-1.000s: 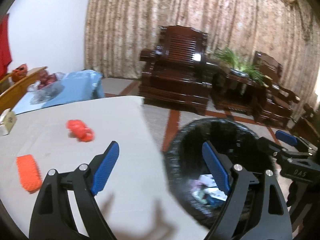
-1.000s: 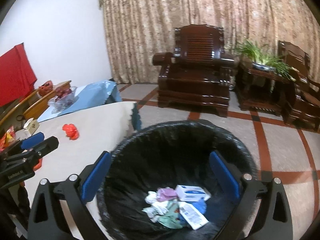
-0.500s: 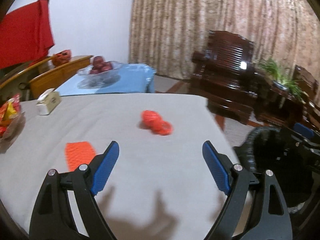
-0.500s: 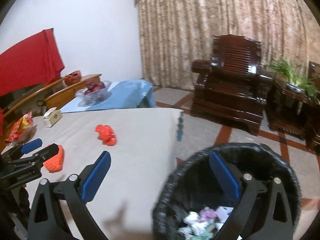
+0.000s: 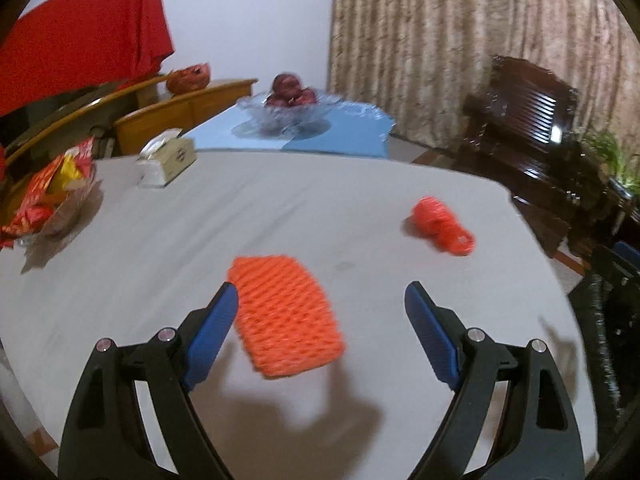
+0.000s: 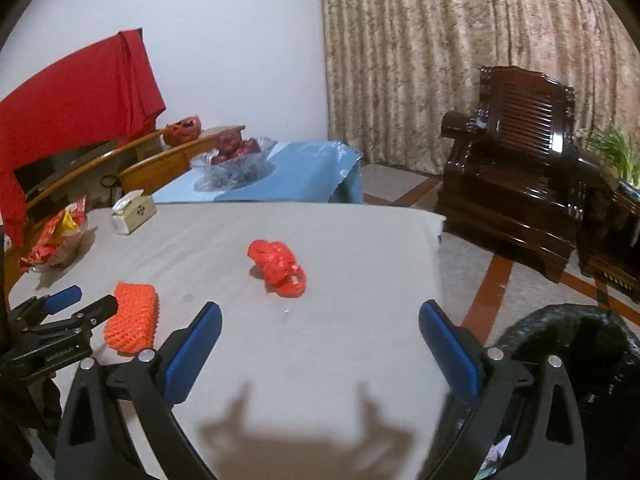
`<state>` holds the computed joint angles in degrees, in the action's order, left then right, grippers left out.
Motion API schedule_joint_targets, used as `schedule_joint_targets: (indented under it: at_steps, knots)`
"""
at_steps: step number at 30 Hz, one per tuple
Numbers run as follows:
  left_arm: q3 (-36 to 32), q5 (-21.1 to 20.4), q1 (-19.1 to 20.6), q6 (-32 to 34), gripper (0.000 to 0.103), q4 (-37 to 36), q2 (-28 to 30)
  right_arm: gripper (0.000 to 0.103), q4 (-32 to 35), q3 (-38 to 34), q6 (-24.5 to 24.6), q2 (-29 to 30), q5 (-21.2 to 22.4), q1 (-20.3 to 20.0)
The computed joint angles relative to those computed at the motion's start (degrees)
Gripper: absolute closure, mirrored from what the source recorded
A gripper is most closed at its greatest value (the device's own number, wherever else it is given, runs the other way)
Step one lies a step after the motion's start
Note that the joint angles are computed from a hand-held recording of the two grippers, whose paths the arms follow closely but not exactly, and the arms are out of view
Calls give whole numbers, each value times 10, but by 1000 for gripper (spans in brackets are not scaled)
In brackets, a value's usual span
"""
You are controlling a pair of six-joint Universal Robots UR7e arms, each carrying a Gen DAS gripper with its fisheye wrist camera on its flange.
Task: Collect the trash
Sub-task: 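Move both grippers back to the table toward the orange net and red bag, then grasp the orange foam net with the left gripper while the right grasps the red bag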
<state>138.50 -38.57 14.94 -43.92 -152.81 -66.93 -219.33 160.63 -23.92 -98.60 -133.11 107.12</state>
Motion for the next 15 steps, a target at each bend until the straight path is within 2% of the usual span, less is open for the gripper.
schedule_joint_targets:
  at_steps: [4,15]
  knots:
    - [0,-8,28,-7,20,8,8,6,-30,-1,0,51,15,-25]
    - [-9,-24,78,7,20,-18,44,6,-48,-5,-8,94,48,-76]
